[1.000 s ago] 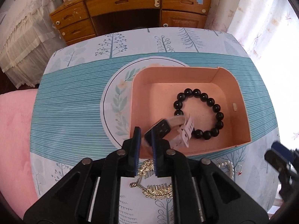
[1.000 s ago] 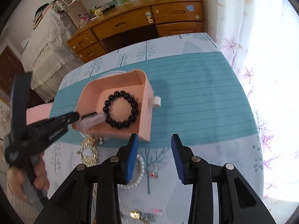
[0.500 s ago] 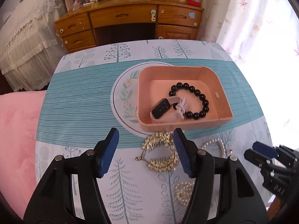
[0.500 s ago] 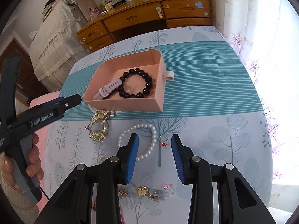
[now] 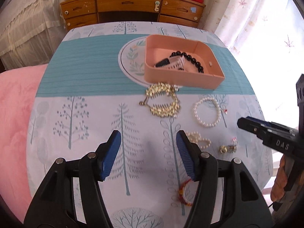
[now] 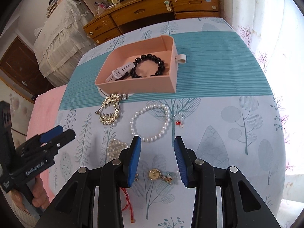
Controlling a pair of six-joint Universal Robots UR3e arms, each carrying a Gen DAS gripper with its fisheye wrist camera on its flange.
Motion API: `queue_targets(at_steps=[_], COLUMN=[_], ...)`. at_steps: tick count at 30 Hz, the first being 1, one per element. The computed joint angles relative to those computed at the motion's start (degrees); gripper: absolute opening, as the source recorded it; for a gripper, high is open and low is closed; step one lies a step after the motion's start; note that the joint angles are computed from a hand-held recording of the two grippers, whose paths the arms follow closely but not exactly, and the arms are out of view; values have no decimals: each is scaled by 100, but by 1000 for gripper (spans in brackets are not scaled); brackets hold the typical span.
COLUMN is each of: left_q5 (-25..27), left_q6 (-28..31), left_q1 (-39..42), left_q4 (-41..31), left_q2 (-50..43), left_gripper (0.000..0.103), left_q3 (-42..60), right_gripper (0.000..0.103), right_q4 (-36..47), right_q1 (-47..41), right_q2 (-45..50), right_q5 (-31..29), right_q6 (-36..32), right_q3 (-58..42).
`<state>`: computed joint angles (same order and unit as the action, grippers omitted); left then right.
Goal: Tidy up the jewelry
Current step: 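Grasp the red string bracelet with the left gripper while the right gripper grasps the pearl bracelet, then drop the red bracelet into the pink box with the left gripper while the right drops pearls in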
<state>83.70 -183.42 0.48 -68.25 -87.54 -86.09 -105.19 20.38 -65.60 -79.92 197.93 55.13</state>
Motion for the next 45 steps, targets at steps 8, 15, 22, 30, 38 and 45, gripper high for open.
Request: queue_targets(at_steps=[8,15,22,30,38,45], left_q5=[-240,-620,-483,-203,307,133], left_q6=[87,504,726,715,734,537], left_q1=[-47,-225,-573,-863,-1269,-1052], left_q4=[-129,-549,-592,-464,-500,-578], left_q2=[271,397,633,375,-87,-88], left_gripper=[58,58,58,50,8,8], left_q3=[-541,-700,-1077,-1047,-678,-651], right_gripper=[37,37,37,37,37,35], right_q4=[-43,54,-24,-58,102,860], right_q1=[39,139,201,239,204,8], right_q2=[-107,-392,-632,-608,-283,945], right_q5=[108,248,228,194,217,140], right_q6=[-2,-140,-143,-148,-80,159], right_q3=[332,784,1250,1250,799,-975])
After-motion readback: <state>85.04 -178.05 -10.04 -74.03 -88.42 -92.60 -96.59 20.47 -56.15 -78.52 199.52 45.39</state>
